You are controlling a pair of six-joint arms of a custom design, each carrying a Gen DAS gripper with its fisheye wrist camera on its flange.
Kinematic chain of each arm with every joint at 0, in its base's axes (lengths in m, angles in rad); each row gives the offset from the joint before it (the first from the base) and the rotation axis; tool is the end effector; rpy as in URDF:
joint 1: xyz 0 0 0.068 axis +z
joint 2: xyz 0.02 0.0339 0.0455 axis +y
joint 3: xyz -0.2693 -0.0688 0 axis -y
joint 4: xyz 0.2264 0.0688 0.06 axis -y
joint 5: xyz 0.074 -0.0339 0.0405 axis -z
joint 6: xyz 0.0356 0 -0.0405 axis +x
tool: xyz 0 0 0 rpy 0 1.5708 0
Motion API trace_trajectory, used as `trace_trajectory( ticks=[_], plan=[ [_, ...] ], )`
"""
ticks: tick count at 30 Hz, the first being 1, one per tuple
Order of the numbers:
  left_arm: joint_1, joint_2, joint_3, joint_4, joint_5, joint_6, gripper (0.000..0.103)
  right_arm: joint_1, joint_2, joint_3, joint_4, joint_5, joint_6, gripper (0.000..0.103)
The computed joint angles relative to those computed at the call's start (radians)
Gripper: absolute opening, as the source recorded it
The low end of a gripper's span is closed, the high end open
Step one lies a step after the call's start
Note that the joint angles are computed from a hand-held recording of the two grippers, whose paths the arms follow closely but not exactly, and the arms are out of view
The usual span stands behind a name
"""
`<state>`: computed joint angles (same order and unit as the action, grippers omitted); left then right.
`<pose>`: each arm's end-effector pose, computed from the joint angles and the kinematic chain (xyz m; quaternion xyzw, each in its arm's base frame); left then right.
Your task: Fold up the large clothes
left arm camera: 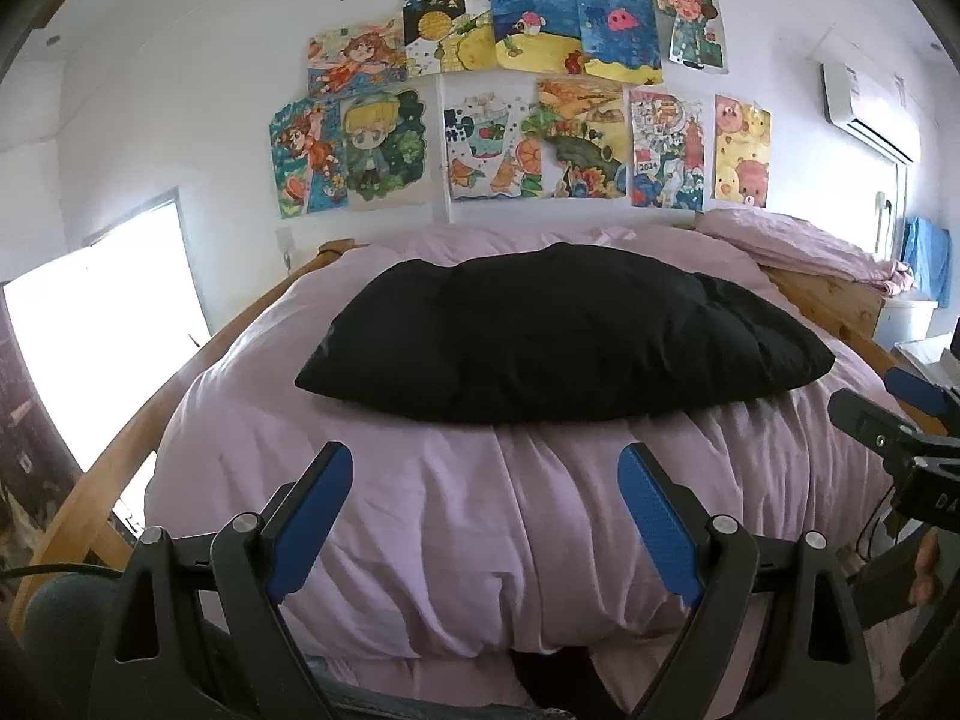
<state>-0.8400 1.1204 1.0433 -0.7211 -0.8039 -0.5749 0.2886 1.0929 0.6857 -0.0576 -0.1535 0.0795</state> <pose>0.1539 -0.1333 0.3276 -0.0334 0.8645 0.0501 0.4990 0.2145 0.0694 0.2691 -0.1286 0.8396 0.1600 0.5029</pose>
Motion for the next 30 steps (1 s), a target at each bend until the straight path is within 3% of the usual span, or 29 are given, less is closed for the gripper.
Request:
trace_trajectory(
  ticks=[30],
  plan=[
    [0.025,-0.016,-0.012,0.004,0.021,0.018,0.087,0.001,0.017,-0.004,-0.010,0.007,0.014,0.103]
  ],
)
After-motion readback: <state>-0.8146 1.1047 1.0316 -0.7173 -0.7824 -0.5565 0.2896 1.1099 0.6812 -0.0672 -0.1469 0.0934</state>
